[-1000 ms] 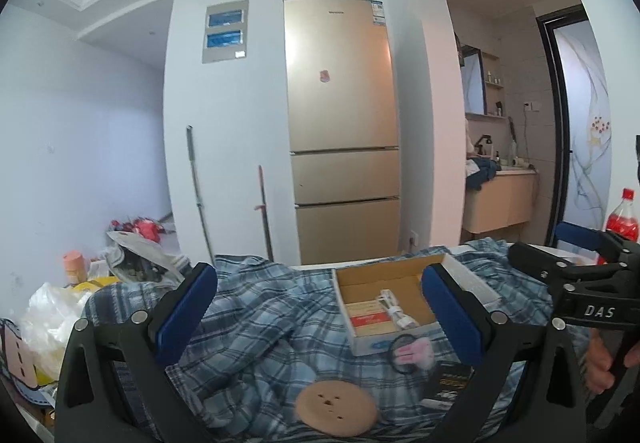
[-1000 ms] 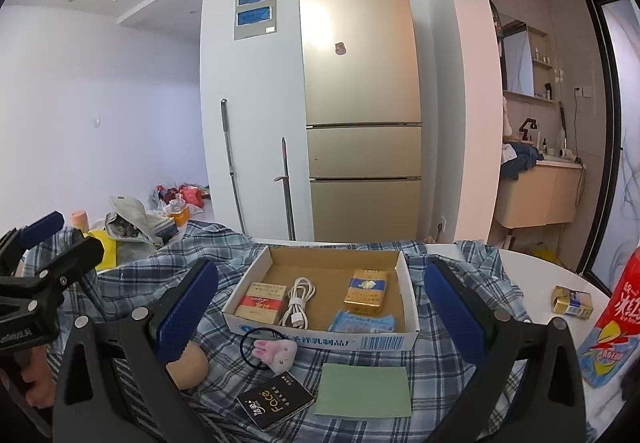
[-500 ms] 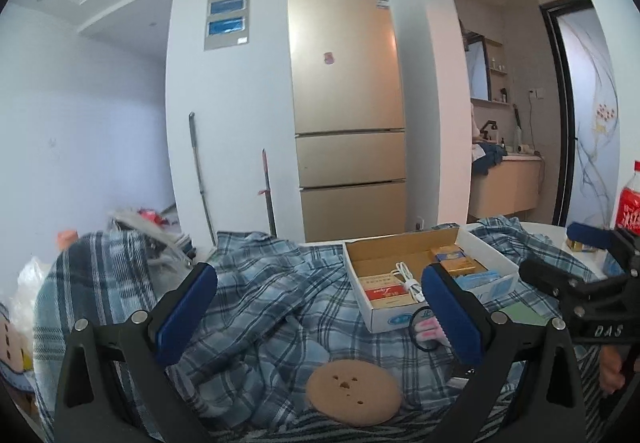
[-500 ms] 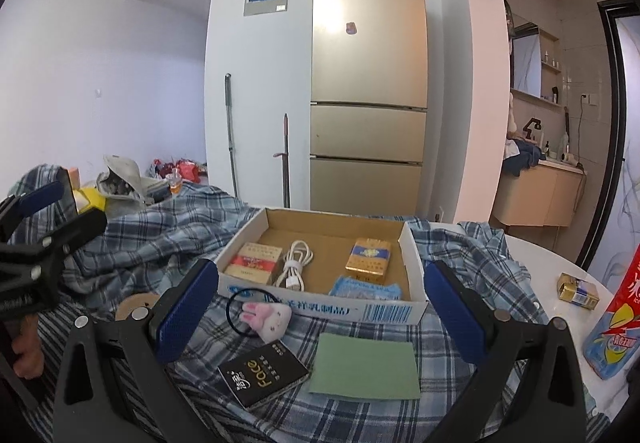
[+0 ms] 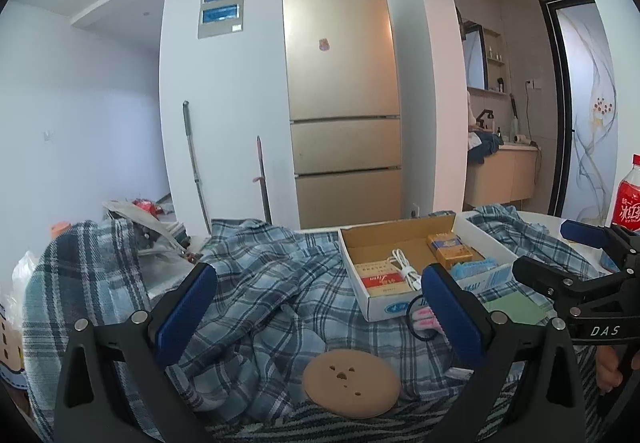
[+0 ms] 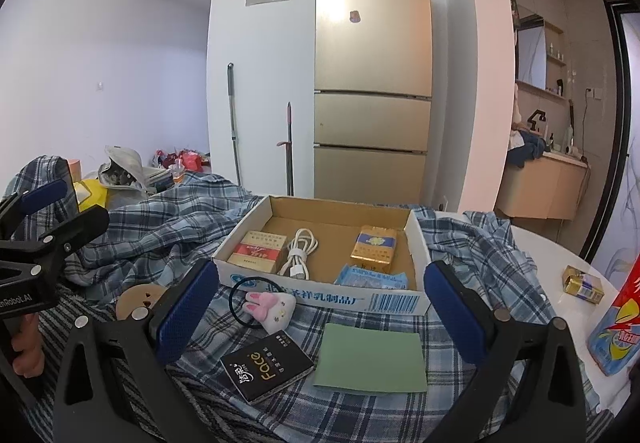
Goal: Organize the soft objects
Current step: 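Move the right gripper down to the black Face tissue pack, then close the right gripper on the Face tissue pack and lift it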
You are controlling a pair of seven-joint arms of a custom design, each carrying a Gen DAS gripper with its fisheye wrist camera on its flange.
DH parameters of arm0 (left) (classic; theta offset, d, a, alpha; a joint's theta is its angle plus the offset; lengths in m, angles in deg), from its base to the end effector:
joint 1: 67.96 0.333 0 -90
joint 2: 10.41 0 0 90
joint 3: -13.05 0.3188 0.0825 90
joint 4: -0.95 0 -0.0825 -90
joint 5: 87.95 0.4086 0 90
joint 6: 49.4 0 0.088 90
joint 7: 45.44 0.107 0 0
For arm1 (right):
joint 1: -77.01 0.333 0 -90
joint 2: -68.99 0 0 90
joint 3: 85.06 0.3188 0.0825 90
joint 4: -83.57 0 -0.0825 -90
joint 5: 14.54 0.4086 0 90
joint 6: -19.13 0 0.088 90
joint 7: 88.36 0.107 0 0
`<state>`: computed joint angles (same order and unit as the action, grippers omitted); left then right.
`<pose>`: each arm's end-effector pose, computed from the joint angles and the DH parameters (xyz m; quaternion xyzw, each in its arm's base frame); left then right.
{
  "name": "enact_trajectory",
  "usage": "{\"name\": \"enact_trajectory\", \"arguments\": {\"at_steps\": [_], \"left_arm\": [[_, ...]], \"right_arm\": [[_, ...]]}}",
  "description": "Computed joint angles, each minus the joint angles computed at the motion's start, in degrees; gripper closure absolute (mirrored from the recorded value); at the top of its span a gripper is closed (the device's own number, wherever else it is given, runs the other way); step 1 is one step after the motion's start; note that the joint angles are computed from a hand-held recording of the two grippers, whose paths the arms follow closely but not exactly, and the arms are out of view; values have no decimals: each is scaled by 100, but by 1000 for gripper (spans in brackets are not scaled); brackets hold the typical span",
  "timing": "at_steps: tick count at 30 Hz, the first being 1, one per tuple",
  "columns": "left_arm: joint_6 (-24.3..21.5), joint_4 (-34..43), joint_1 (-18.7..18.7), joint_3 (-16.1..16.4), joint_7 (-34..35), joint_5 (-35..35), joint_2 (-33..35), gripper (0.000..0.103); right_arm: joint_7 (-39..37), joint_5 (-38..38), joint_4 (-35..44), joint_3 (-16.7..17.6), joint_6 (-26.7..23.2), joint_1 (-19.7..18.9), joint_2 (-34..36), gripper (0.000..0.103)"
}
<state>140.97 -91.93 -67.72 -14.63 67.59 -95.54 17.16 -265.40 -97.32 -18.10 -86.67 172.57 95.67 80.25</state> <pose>0.6920 -0.2585 0.5148 -0.4018 0.6980 -0.4976 0.3220 0.6384 0.2291 0.4972 -0.5361 0.6415 -0.4317 0.3388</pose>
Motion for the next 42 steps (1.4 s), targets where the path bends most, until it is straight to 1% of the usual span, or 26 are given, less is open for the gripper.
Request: {"name": "enact_trajectory", "arguments": {"at_steps": [2,3,4,6,8,9,10,11,12,13,15,16,17,18,20,21,22,24,27,28,31,34,36,38,40,42], "left_arm": [[-122,61,-96,117,-21,-47,4,0],[-253,114,-194,233,-30,-90,3,0],[-339,146,-234,282,-8,-128,7,0],[-681,282,-546,658,-33,-234,0,0],[-993,399,-823,987,-61,-307,4,0],[-1173,474,-940,1129,-82,-325,18,0],[-1328,530,-970,1165,-57,-360,33,0],[-1455,572,-986,1184,-30,-401,45,0],[-1531,599,-1025,1234,-32,-434,50,0],[-1565,612,-1056,1276,-37,-465,52,0],[-1662,630,-1058,1293,-11,-536,48,0],[-1752,675,-1094,1346,-37,-543,57,0],[-1963,769,-1184,1473,-126,-492,81,0],[-2126,846,-1221,1530,-168,-460,103,0],[-2434,998,-1254,1584,-192,-395,170,0],[-2512,1023,-1294,1638,-241,-343,180,0],[-2560,1033,-1281,1624,-228,-337,184,0],[-2627,1010,-1235,1562,-137,-350,161,0],[-2620,955,-1201,1503,-2,-371,132,0],[-2629,965,-1194,1489,35,-383,138,0],[-2672,982,-1161,1439,150,-452,148,0],[-2729,1023,-1160,1442,174,-501,166,0],[-2768,1043,-1156,1439,191,-531,176,0],[-2774,1046,-1169,1453,196,-534,175,0],[-2766,1037,-1165,1449,216,-547,172,0],[-2799,1067,-1185,1473,200,-535,187,0]], "right_arm": [[-128,161,32,3,63,-30,42,0],[-176,221,49,-3,85,-35,63,0],[-273,339,76,-5,113,-49,94,0],[-595,697,121,-5,263,-99,168,0],[-1185,1309,170,14,517,-189,274,0],[-1623,1735,196,47,625,-247,339,0],[-2089,2205,217,95,715,-311,403,0],[-2719,2835,234,216,799,-433,475,0],[-3571,3703,254,465,843,-658,550,0],[-4124,4328,249,656,877,-830,587,0],[-4976,5246,286,956,853,-1083,655,0],[-5306,5529,365,1033,723,-1139,696,0],[-5514,5624,451,1019,579,-1106,736,0],[-5813,5747,562,1038,417,-1093,792,0],[-6850,6218,871,1256,-19,-1201,970,0],[-7220,6369,1009,1302,-205,-1208,1055,1],[-7570,6474,1168,1325,-431,-1192,1152,1],[-8102,6778,1406,1358,-754,-1197,1307,7],[-8807,7419,1760,1454,-1203,-1284,1537,10],[-9014,7513,1849,1443,-1330,-1263,1599,10],[-9350,7571,1922,1270,-1495,-1086,1658,14],[-9551,7976,1997,1190,-1660,-1033,1724,17],[-9547,8117,1988,1052,-1671,-940,1728,20],[-9497,8067,1927,845,-1584,-783,1701,20],[-9554,8186,1902,792,-1576,-769,1681,22],[-9542,8269,1964,746,-1634,-752,1702,34]]}}
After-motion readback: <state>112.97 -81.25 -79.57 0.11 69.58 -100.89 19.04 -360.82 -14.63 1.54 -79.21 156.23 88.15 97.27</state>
